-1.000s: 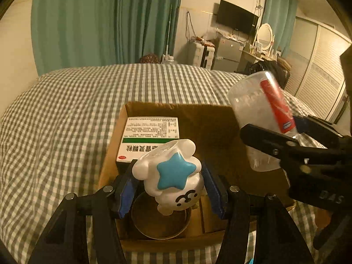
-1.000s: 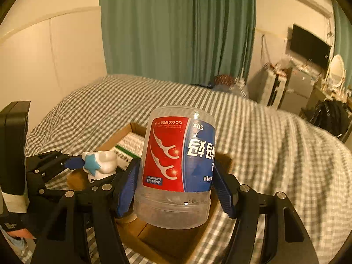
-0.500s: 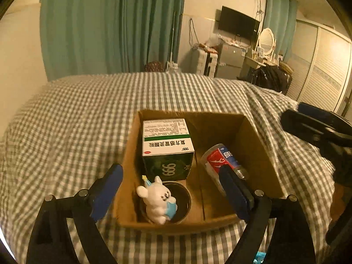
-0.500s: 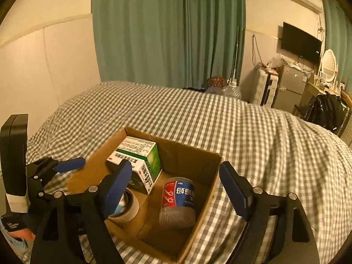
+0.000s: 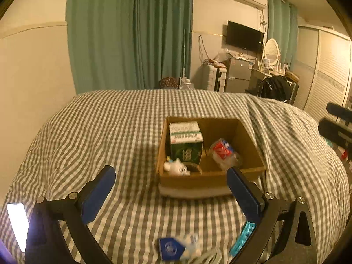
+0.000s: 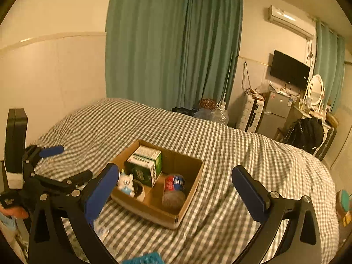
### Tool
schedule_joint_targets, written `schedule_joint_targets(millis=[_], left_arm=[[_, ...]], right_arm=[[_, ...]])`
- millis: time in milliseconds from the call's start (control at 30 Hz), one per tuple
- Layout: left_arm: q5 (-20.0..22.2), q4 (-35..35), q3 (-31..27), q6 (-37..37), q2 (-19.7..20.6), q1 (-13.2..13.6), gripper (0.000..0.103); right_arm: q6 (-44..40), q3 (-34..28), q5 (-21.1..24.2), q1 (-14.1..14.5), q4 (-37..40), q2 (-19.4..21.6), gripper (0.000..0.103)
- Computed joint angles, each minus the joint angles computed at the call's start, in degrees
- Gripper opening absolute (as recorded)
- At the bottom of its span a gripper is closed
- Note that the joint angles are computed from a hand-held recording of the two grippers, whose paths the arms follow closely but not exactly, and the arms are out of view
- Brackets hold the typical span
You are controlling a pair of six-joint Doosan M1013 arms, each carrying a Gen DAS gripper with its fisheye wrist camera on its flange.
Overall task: Organize objects
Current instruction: 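Grasp the blue tissue pack with the left tool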
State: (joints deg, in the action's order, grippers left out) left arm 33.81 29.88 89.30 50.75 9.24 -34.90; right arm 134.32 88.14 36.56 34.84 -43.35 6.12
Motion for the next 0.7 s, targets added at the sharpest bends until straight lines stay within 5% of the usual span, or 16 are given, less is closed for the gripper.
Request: schedule_joint_targets(millis=[267, 700], left_arm=[[1.3, -0.5, 6.0, -4.5, -1.6, -0.9, 0.103], [7.5, -7.2, 6.0, 3.5, 5.3, -1.8, 0.103]], right_arm=[[-1.8, 5.1, 4.8, 2.0, 7.0, -0.4, 0.103], [-4.0, 10.8, 6.2, 1.4, 17.9, 1.6, 0.103]])
